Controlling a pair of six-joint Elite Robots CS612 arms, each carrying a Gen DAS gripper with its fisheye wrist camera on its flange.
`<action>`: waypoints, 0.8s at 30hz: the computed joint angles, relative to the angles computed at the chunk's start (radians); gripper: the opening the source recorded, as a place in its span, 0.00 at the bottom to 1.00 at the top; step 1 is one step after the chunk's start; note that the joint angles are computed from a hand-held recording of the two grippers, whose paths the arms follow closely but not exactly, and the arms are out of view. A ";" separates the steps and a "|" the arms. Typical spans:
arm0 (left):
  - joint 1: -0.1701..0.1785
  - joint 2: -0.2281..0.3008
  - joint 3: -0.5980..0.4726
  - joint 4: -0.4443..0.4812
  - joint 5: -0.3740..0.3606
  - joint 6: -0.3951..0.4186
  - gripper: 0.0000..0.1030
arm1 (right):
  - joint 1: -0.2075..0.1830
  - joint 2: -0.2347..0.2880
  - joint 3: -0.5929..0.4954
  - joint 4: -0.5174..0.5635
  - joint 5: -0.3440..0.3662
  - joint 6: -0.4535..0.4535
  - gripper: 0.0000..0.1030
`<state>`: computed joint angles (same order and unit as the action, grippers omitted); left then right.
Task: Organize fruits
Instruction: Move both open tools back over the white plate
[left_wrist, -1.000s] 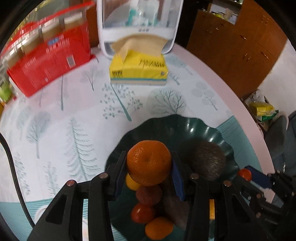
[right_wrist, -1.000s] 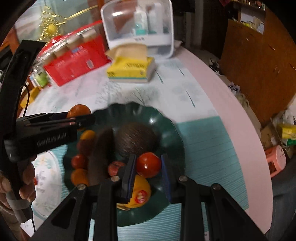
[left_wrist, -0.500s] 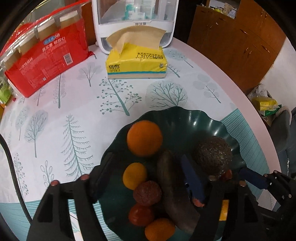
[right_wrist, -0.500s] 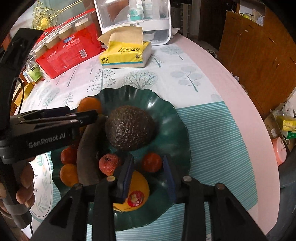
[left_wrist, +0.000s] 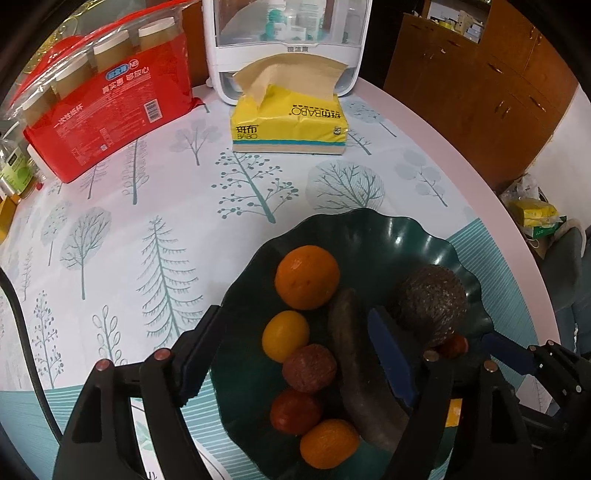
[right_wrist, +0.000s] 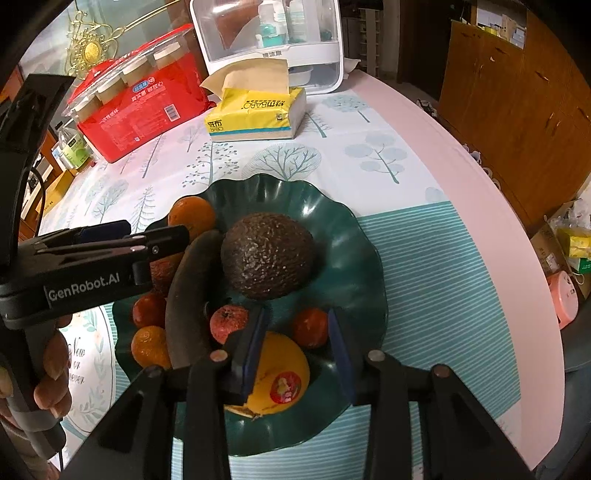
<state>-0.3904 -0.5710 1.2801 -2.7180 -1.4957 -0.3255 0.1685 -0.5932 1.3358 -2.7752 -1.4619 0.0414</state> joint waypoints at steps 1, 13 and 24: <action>0.000 -0.002 0.004 -0.001 -0.002 0.002 0.76 | 0.000 -0.001 0.001 -0.002 0.003 0.001 0.35; -0.004 -0.068 0.099 -0.055 0.000 0.026 0.76 | 0.000 -0.027 0.032 -0.025 0.016 0.014 0.35; -0.001 -0.208 0.277 -0.191 0.077 0.050 0.82 | 0.015 -0.113 0.101 -0.109 0.033 -0.001 0.35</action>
<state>-0.3912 -0.7788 1.5572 -2.9094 -1.4188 -0.2759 0.1834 -0.7059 1.4369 -2.8845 -1.4286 0.0400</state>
